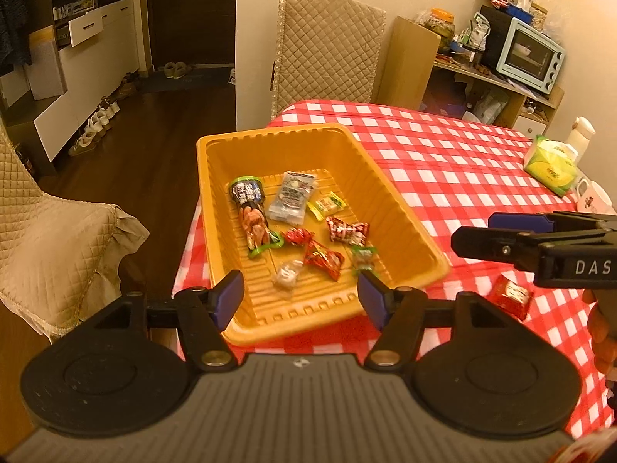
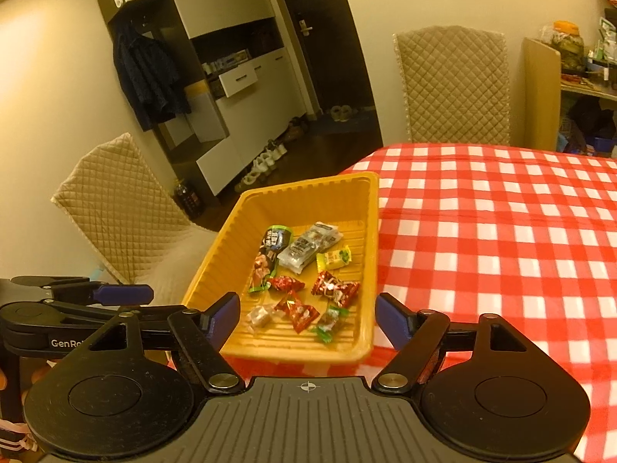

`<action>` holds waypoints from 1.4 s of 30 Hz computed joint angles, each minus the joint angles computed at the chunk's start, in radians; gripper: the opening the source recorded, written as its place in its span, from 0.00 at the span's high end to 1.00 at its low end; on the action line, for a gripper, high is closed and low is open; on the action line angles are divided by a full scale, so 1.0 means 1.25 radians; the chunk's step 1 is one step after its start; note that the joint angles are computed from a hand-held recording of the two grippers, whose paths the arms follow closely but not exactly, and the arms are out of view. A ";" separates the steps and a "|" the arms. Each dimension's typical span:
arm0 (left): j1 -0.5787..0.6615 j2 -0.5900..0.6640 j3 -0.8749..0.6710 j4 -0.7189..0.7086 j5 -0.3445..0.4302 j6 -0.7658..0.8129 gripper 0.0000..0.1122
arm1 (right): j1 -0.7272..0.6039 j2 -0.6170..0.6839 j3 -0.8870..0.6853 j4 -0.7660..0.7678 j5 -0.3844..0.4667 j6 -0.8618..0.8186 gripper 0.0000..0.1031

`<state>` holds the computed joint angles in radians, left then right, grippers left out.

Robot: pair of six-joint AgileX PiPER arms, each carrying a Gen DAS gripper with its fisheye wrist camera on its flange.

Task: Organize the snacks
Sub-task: 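Move both grippers back from the tray toward the table, then move both open grippers toward the two red packets on the tablecloth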

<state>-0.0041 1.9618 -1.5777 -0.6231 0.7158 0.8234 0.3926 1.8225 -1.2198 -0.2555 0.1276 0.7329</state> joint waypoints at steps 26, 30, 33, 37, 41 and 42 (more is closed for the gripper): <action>-0.039 -0.359 0.483 -0.097 -0.061 0.101 0.42 | 0.168 -0.403 0.441 -0.563 0.112 0.689 0.23; -0.059 -0.397 0.534 -0.091 -0.073 0.087 0.42 | 0.192 -0.449 0.485 -0.543 0.140 0.689 0.22; -0.076 -0.418 0.563 -0.081 -0.081 0.070 0.42 | 0.205 -0.480 0.516 -0.530 0.156 0.689 0.22; -0.104 -0.444 0.603 -0.066 -0.099 0.041 0.42 | 0.228 -0.516 0.557 -0.520 0.177 0.704 0.22; -0.132 -0.461 0.631 -0.049 -0.114 0.011 0.42 | 0.248 -0.548 0.594 -0.500 0.201 0.703 0.22; -0.139 -0.465 0.638 -0.045 -0.119 0.004 0.42 | 0.252 -0.553 0.600 -0.492 0.207 0.699 0.22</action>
